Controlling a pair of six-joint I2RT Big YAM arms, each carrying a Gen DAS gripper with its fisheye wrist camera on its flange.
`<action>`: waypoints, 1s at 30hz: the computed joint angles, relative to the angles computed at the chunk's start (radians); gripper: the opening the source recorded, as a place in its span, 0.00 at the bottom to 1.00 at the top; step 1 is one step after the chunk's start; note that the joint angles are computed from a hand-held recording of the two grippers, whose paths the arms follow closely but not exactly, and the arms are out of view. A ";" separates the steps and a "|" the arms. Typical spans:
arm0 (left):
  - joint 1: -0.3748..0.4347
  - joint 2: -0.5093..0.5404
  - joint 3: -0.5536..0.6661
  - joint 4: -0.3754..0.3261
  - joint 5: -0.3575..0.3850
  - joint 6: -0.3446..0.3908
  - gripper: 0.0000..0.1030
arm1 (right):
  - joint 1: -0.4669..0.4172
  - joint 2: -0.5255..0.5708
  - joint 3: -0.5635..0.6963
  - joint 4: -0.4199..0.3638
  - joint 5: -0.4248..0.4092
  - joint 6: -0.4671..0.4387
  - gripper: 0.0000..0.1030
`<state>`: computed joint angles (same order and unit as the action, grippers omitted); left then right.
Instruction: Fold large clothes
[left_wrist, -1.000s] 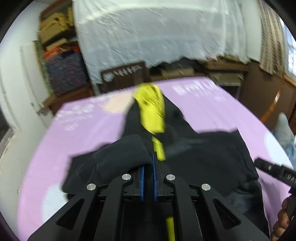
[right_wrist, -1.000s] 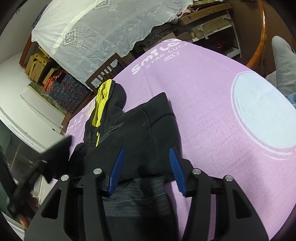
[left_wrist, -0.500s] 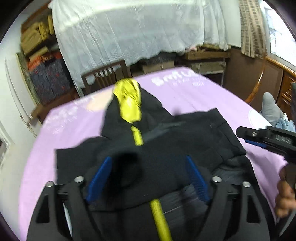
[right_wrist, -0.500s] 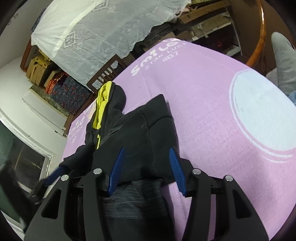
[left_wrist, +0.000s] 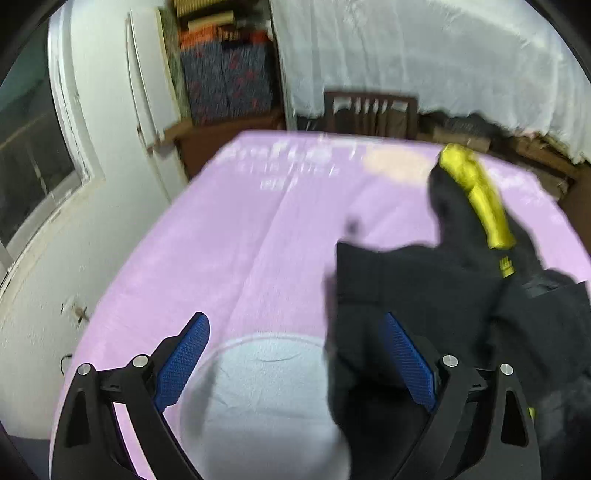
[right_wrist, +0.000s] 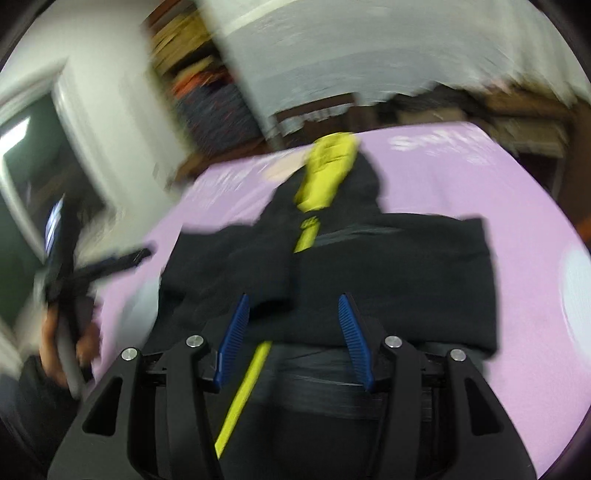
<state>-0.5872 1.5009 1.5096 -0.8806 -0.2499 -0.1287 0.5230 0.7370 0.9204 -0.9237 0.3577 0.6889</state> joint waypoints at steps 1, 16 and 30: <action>0.001 0.021 0.009 -0.010 0.005 0.007 0.92 | 0.050 0.053 0.030 -0.022 0.043 -0.039 0.49; -0.005 0.057 -0.033 0.051 -0.023 0.098 0.97 | 0.208 0.396 0.160 -0.165 0.420 -0.403 0.53; 0.007 0.056 -0.028 0.037 0.016 0.074 0.97 | -0.154 0.106 0.055 -0.021 -0.023 -0.055 0.13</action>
